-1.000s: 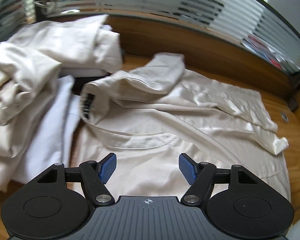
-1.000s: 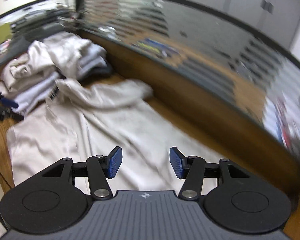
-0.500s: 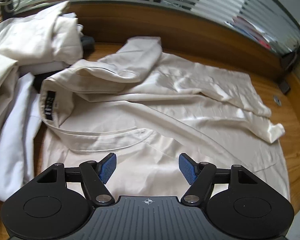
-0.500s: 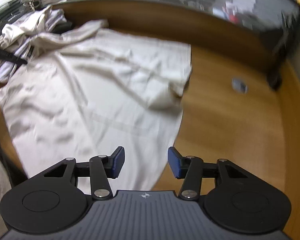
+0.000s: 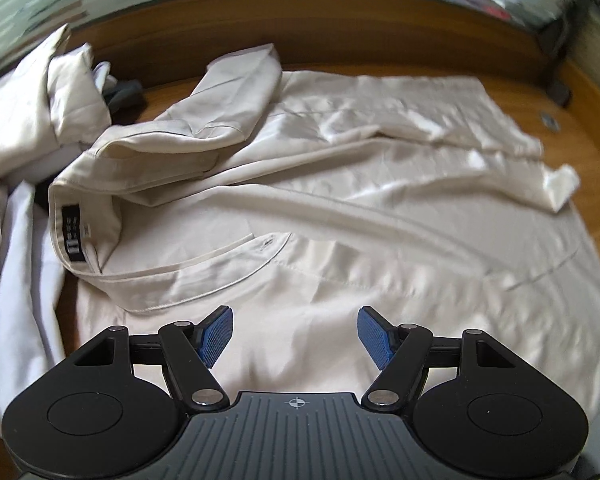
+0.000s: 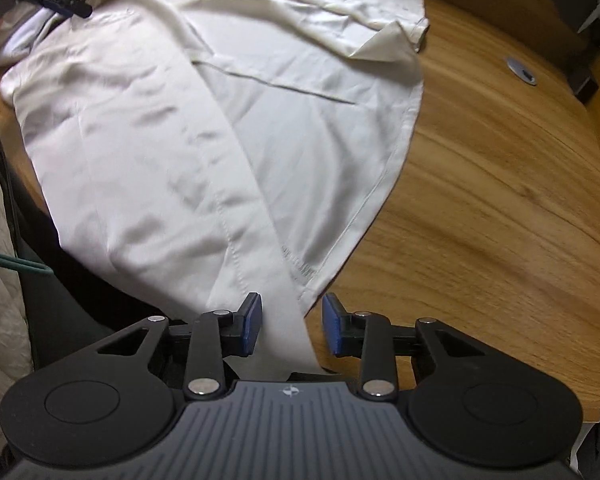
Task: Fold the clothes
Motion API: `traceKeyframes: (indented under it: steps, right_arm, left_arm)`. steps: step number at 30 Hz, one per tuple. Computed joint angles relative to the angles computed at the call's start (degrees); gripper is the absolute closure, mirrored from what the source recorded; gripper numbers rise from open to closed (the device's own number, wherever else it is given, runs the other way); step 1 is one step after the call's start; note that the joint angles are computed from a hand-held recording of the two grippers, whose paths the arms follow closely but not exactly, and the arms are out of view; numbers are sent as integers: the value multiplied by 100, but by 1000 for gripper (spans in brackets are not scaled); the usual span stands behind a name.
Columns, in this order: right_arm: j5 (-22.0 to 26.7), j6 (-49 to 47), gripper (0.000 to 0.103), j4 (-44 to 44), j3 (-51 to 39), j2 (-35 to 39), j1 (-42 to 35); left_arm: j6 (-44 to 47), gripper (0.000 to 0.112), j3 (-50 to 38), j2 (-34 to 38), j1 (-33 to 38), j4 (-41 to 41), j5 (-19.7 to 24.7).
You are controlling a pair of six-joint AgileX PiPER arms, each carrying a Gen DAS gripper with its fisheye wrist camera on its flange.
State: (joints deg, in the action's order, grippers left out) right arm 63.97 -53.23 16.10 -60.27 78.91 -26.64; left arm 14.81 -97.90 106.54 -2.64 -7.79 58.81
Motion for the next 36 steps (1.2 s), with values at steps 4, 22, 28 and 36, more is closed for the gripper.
traceKeyframes:
  steps: [4, 22, 28, 36]
  right_arm:
    - [-67, 62, 97, -41, 88, -25, 86]
    - [-6, 1152, 102, -567, -822, -148, 734]
    - [-98, 1502, 102, -799, -1109, 11, 955]
    - [-144, 1863, 102, -1186, -1712, 403, 1239]
  left_arm:
    - [241, 41, -136, 228, 94, 91, -67]
    - [1104, 59, -2964, 2344, 221, -144, 935]
    - [1246, 58, -2548, 2157, 264, -250, 594]
    - [1332, 104, -1388, 1474, 300, -451, -184]
